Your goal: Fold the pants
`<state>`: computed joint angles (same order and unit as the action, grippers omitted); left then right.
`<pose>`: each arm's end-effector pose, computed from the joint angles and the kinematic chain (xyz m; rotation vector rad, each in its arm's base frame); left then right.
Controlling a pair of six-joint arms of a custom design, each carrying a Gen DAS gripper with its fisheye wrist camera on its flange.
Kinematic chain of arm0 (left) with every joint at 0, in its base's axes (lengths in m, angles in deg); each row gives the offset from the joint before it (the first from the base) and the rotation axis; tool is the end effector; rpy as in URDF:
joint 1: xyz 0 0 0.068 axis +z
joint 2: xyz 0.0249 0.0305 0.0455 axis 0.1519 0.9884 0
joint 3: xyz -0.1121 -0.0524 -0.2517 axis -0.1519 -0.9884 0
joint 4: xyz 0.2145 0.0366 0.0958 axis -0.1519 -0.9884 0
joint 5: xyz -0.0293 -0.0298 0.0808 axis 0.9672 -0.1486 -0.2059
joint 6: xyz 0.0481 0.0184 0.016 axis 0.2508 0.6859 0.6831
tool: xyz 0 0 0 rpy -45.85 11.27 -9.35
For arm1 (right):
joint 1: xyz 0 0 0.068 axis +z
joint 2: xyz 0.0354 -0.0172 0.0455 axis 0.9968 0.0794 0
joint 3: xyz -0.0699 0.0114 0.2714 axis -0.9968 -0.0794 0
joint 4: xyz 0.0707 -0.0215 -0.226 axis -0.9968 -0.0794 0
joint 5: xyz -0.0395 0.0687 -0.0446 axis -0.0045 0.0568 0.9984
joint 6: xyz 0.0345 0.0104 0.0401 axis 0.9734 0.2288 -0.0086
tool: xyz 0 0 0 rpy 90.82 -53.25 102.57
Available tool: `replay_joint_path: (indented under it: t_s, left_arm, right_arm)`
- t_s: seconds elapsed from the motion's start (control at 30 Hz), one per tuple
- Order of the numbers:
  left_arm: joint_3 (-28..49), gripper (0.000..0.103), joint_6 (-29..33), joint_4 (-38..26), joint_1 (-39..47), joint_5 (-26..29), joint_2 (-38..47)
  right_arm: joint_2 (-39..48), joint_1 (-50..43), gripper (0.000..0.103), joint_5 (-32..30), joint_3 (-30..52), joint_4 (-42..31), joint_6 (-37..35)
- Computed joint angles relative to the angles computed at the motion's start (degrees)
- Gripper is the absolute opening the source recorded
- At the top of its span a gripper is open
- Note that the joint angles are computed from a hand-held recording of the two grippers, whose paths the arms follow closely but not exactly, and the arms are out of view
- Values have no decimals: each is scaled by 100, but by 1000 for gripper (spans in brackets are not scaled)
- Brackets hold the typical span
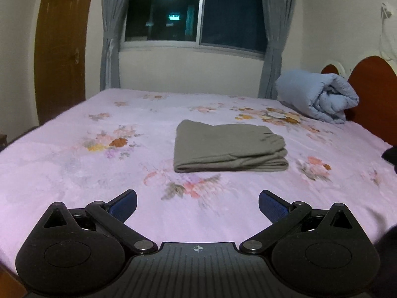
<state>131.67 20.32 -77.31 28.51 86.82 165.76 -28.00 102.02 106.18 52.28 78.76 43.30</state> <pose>0.3531 0.1020 0.2911 0.3939 1.9745 -0.3391 0.2020 0.0445 0.3013 0.1856 1.8418 -0.0879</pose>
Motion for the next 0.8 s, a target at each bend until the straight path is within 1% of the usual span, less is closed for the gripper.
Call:
replay_joint_path:
  t_s: [0.07,0.13,0.2,0.27,0.3,0.33,0.4,0.47,0.53,0.6,0.7,0.8]
  left_arm:
    - [-553,103,-182,344,208,180,-400]
    - [-1014,103,-327,755,389,363,-613]
    - [-1361,103,-275,1185,447,329,-664]
    - [-1271,103,-276,1022,447,279,-560]
    - [-1250,103,-315,1040,427,212,-525]
    - [-1267,103,-414,1134,457,242,-495]
    - [-1294,103,-571,1260,548,436,-427]
    - [-1307,103,-663,1373,588,507,-388]
    - [-1297,103,-585,1349,554,482,-347]
    - [-1306,103,-548,1351,490,437,-348]
    - [-1330,103,-585,1424,472,442,-351]
    - [-1366,103,-676,1506,471,462,-368]
  right_arm:
    - [-209,472,97,674,-189,-14,-73]
    - [-417,706,97,984,-456,56,179]
    - [-469,716,97,935,-537,-71,435]
    - [-403,687,97,966,-518,-82,497]
    - [-393,565,97,792,-523,-84,581]
    - [-372,500,97,743,-503,-132,653]
    - [-398,558,97,887,-572,-68,742]
    - [-351,570,97,923,-607,121,620]
    - [-232,609,97,1115,-670,457,364]
    - [-26,482,97,877,-567,316,495]
    - [19,606,97,941,-614,441,325]
    - [10,649,97,986,-611,388,309]
